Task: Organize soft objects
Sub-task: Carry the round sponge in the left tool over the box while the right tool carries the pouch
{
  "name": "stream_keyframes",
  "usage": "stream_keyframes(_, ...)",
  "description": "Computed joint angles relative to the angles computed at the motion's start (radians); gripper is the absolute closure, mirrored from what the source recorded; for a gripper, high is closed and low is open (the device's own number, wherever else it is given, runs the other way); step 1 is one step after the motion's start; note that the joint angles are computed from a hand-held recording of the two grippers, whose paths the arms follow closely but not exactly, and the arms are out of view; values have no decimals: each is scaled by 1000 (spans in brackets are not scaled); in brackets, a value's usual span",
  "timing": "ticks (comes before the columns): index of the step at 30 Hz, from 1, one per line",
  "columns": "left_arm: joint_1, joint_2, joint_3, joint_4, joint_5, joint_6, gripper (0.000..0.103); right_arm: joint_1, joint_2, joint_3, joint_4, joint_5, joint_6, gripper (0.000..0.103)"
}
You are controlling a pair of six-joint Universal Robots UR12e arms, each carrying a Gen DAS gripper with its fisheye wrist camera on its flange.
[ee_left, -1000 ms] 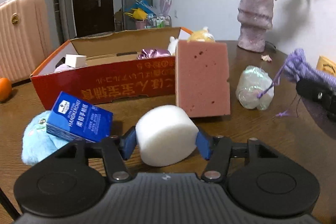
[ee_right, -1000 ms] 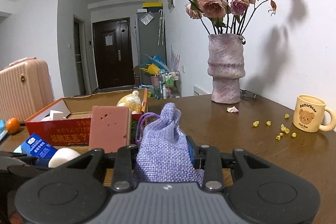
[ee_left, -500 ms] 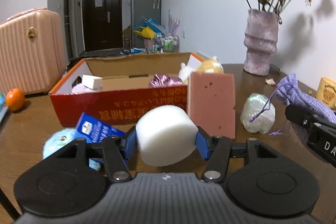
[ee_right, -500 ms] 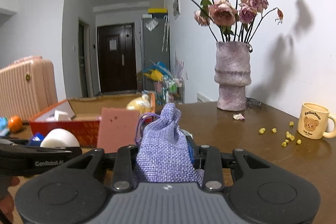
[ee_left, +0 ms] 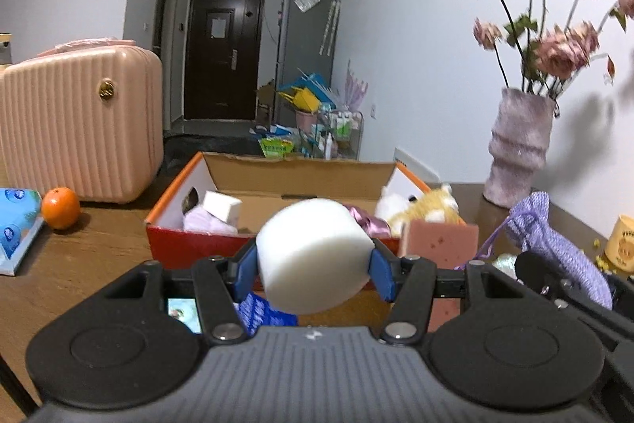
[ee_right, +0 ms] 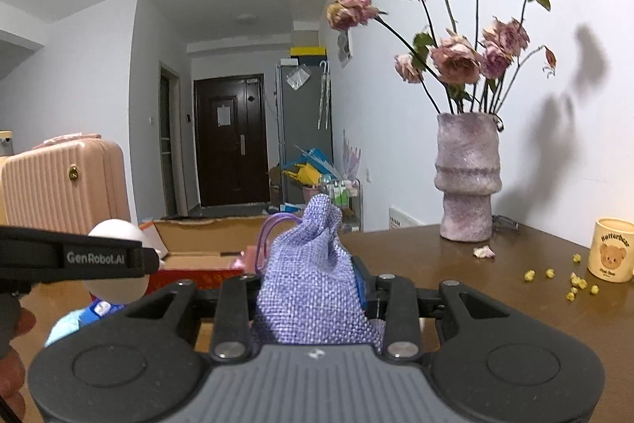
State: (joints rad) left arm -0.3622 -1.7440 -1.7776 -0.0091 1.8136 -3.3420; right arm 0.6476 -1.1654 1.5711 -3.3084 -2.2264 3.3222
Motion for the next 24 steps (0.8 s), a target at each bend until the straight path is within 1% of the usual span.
stream_keyframes(12,45,-7,27,31,11,-53,45,14,79,-121,-38,-1,-34,71)
stream_keyframes(24,84,-49,84,37,12,-87,45,3,153,-245,15,21,-17,71)
